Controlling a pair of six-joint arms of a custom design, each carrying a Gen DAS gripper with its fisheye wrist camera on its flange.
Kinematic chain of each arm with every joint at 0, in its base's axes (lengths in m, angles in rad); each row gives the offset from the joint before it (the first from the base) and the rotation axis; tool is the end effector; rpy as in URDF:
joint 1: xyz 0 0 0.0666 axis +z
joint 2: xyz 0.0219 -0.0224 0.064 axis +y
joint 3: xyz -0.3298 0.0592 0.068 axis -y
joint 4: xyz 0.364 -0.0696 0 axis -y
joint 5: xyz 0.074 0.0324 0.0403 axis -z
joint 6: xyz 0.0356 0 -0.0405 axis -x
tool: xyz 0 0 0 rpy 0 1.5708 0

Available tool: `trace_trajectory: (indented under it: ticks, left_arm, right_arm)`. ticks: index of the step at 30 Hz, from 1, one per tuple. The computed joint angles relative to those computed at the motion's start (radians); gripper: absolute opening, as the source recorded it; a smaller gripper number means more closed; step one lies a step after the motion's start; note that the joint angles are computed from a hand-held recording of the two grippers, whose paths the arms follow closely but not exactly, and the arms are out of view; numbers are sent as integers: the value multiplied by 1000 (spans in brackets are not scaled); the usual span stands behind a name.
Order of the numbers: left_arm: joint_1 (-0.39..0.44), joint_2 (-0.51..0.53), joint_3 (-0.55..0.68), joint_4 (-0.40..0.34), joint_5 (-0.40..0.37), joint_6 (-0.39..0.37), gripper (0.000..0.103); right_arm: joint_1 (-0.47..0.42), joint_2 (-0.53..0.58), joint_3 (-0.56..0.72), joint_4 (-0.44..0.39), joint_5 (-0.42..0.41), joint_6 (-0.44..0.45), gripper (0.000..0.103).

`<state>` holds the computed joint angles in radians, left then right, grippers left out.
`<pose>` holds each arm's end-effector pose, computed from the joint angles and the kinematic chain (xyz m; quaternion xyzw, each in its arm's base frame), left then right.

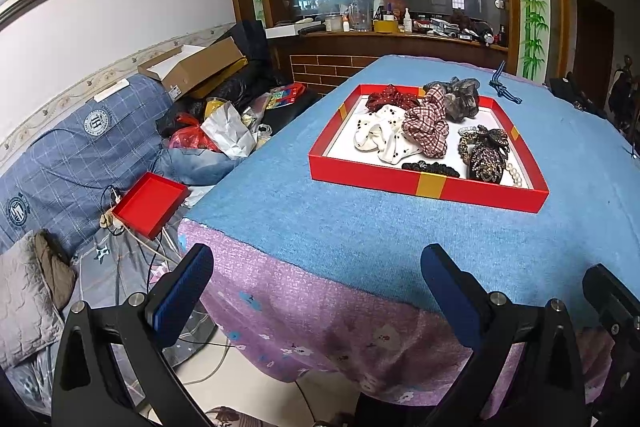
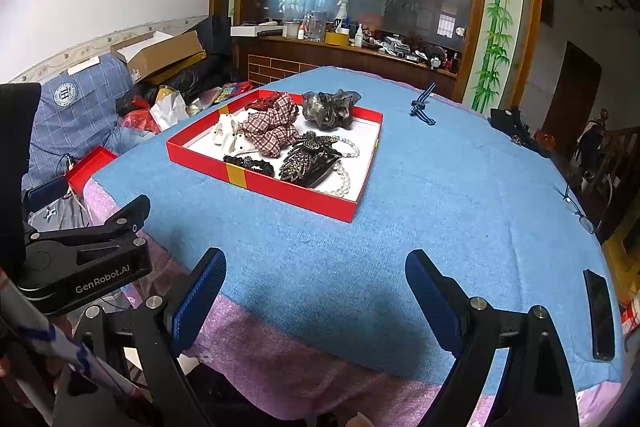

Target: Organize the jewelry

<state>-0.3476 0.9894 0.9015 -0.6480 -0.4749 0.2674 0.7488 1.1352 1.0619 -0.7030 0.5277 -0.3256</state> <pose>0.3236 -0.1003 0.3405 -0.0597 0.8916 0.0857 0.4407 0.2923 0.2466 0.3581 -0.0883 0.8916 -0.0155 0.4440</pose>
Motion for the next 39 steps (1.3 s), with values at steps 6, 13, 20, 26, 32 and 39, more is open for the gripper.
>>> trace_trajectory:
  ticks: [6, 13, 20, 26, 32, 39]
  left_arm:
    - [4, 0, -3, 0, 4, -5, 103]
    - [5, 1, -4, 1, 3, -3, 103]
    - [7, -2, -8, -1, -2, -1, 103]
    - [8, 0, -7, -2, 1, -2, 103]
    - [6, 1, -6, -2, -1, -1, 103]
    - [8, -3, -15, 3, 4, -10, 103]
  right_arm:
    - [-3, 6, 2, -3, -5, -3, 94]
    - [-4, 9, 3, -9, -7, -9, 94]
    - [-6, 9, 3, -10, -10, -12, 94]
    - [-7, 12, 3, -13, -10, -15, 94]
    - [-6, 11, 3, -14, -11, -16, 94]
    - [-5, 13, 3, -17, -10, -17, 94]
